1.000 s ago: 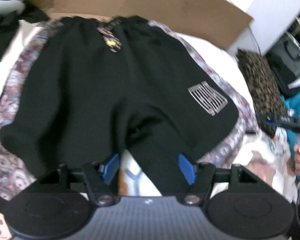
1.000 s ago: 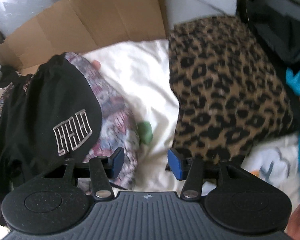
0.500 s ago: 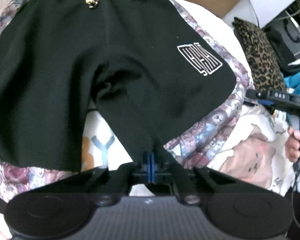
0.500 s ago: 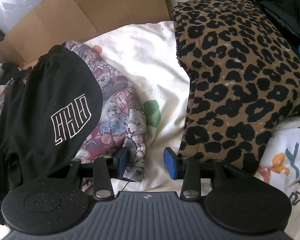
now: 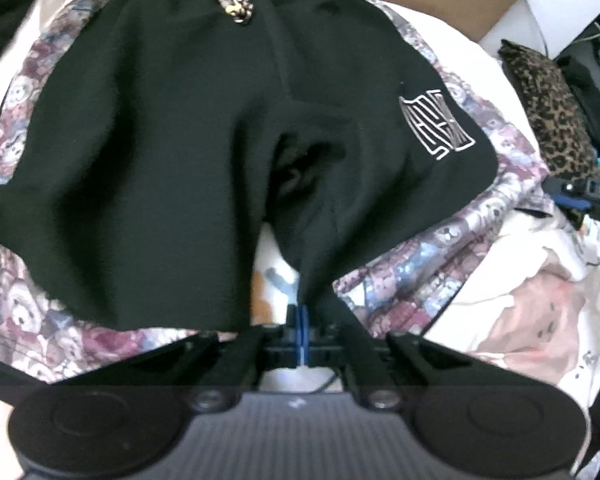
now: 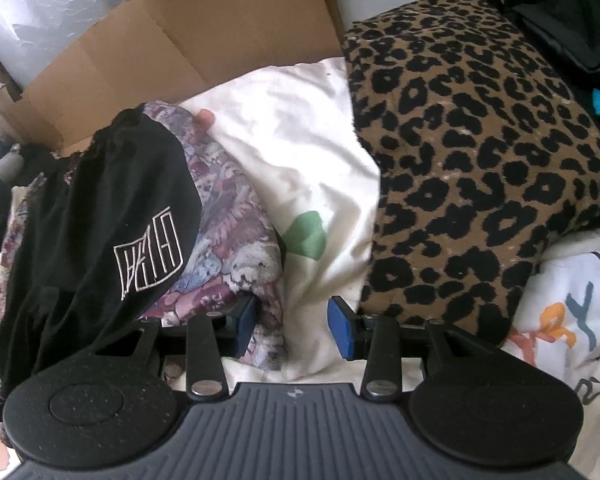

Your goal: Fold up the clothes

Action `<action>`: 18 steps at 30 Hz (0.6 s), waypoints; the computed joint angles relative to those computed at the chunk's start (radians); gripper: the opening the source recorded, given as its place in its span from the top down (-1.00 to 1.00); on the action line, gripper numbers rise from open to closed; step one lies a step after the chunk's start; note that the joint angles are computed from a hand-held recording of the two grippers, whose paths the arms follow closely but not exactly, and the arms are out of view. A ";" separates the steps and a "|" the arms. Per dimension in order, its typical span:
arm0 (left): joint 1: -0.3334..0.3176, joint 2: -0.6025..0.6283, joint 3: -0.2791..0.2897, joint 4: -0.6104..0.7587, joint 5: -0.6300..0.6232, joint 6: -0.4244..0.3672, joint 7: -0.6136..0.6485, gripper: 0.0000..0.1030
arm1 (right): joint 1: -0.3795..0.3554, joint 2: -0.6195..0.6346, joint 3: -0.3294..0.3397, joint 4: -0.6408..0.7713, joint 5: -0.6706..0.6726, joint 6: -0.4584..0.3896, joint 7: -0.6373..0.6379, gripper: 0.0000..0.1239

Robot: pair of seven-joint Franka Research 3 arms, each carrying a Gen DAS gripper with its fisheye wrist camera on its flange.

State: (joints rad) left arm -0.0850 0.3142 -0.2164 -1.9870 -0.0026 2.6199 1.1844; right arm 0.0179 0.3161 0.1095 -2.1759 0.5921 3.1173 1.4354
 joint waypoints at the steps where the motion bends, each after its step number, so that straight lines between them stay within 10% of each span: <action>1: -0.009 0.001 0.010 0.002 0.020 0.001 -0.019 0.98 | -0.019 0.007 0.023 0.008 0.015 -0.001 -0.017 0.24; 10: -0.019 0.021 0.033 0.031 0.109 -0.015 -0.099 0.98 | -0.331 0.109 0.373 0.125 0.497 -0.058 -0.384 0.22; 14: -0.010 0.013 0.024 0.017 0.100 -0.009 -0.086 0.98 | -0.292 0.124 0.323 0.153 0.528 -0.124 -0.399 0.50; 15: -0.007 0.010 0.021 0.014 0.094 -0.008 -0.083 0.98 | -0.281 0.121 0.305 0.157 0.519 -0.158 -0.398 0.91; 18: 0.009 -0.006 0.002 0.006 0.048 -0.006 -0.048 0.98 | -0.188 0.086 0.207 0.143 0.402 -0.192 -0.337 0.99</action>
